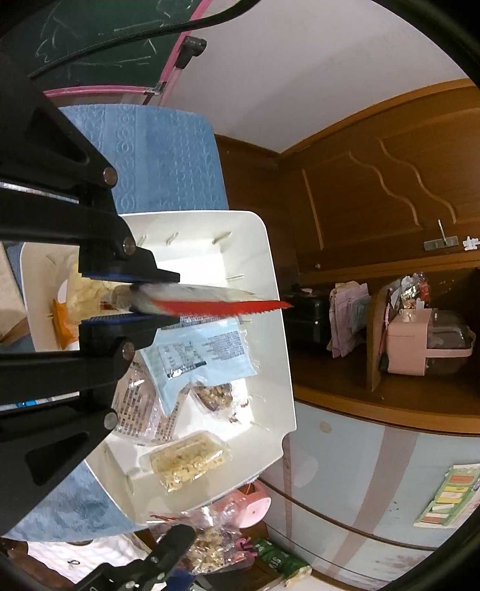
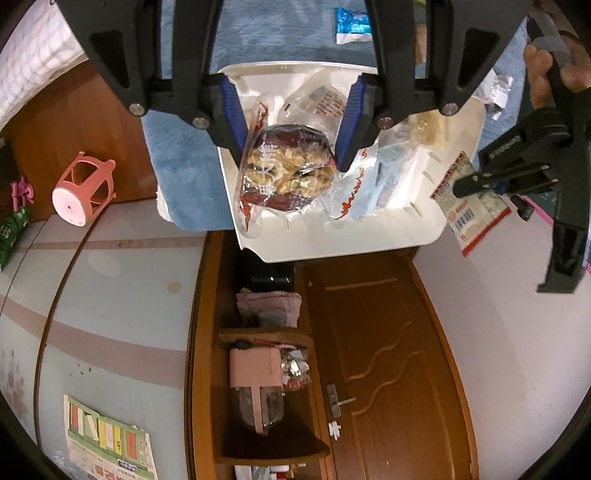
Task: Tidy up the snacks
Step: 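Open both tools to release the two snacks into the bin, then move both open tools back toward the snacks on the table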
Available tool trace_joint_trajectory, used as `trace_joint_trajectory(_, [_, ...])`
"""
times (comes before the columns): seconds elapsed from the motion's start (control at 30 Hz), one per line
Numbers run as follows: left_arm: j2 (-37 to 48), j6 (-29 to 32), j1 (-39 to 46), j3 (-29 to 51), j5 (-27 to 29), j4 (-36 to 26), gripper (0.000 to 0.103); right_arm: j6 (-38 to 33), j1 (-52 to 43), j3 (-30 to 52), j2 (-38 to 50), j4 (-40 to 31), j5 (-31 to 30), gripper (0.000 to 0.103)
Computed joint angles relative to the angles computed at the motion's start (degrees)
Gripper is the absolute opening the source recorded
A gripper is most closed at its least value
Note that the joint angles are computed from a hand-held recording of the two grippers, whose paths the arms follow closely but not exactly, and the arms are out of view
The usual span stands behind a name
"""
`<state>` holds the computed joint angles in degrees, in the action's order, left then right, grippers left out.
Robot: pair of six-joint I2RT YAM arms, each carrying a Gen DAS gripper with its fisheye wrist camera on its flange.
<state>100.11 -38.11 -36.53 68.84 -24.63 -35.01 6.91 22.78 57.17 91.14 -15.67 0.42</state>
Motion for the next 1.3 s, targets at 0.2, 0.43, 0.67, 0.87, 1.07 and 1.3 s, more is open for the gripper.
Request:
trace_joint_trajectory(0.2, [-1.70, -1.08, -0.98, -2.04, -2.88, 1.31, 0.074, 0.89, -0.65, 0.17, 1.44, -0.99, -3.17, 0.048])
trace_joint_trajectory(0.43, [-4.65, -2.16, -2.30, -4.28, -3.11, 0.75, 0.074, -0.26, 0.35, -2.64, -1.10, -0.85, -3.05, 0.048])
trace_joint_trajectory(0.67, [-10.00, -5.35, -6.28, -6.46, -5.31, -2.86, 0.074, -0.02, 1.51, -4.91, -6.34, -3.31, -2.98, 0.048])
trace_joint_trajectory(0.87, [-16.86, -10.49, -12.48, -7.54, -8.01, -9.45, 0.074, 0.68, 1.88, -6.37, -13.53, -7.29, -2.13, 0.048])
trace_joint_trajectory(1.07, [-22.68, -18.34, -20.53, -6.09, -12.30, -18.92, 0.075, 1.45, 3.07, -7.42, -22.34, -12.74, -1.00, 0.048])
trace_joint_trajectory(1.3, [-25.51, -31.72, -32.81, -2.19, -18.93, -32.77, 0.080, 3.08, 5.98, -8.50, -32.16, -18.69, 1.29, 0.060])
